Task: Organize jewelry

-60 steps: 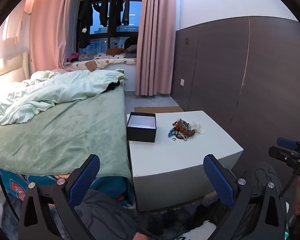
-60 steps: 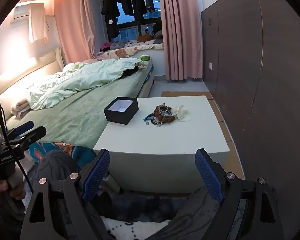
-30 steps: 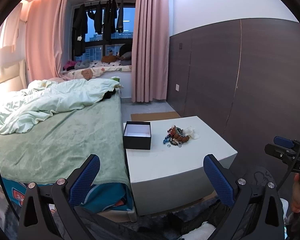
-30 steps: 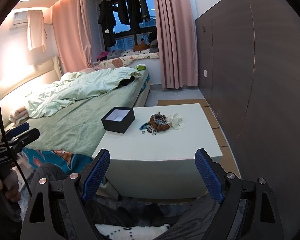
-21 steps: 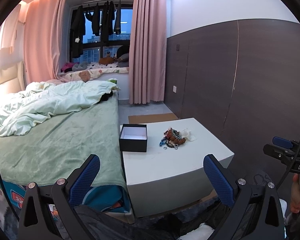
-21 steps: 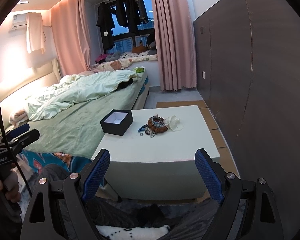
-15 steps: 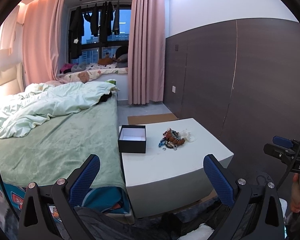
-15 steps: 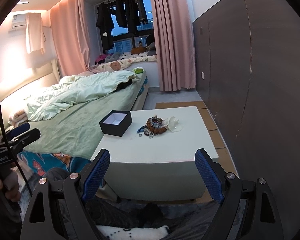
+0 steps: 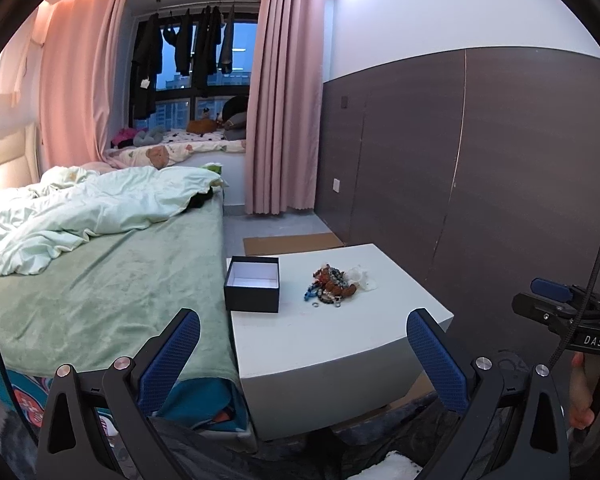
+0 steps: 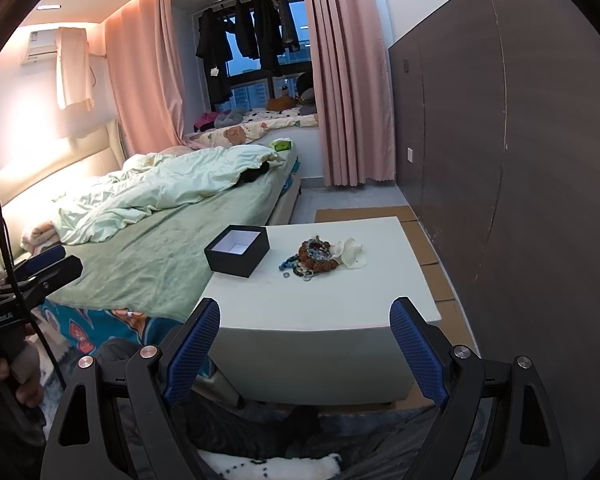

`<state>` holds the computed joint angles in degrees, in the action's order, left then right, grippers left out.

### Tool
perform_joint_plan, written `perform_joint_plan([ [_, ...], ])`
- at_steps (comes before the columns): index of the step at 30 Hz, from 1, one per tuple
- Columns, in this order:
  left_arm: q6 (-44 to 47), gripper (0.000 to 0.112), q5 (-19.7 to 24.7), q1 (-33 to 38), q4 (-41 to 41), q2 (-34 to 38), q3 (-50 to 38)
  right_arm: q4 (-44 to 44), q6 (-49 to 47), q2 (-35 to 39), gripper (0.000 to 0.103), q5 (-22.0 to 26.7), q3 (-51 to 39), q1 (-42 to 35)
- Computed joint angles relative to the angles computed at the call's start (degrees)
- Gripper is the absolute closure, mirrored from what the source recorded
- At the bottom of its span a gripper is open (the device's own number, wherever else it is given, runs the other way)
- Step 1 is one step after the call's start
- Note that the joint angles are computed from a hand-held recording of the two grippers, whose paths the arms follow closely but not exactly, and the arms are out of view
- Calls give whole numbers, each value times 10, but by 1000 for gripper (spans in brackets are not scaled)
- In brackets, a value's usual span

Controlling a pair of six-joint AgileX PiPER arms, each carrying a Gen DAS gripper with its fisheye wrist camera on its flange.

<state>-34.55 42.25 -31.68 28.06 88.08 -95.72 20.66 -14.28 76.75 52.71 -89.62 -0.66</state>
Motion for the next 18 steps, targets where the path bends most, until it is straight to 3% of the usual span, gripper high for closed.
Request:
perform_joint_plan([
  [11,-8,9,-2,1,7,-3,4,-4,11,6,16,6,-5,0],
  [18,43,9,-37,18,-52,-15,27,-5,35,-5,16,-15,11,-8],
])
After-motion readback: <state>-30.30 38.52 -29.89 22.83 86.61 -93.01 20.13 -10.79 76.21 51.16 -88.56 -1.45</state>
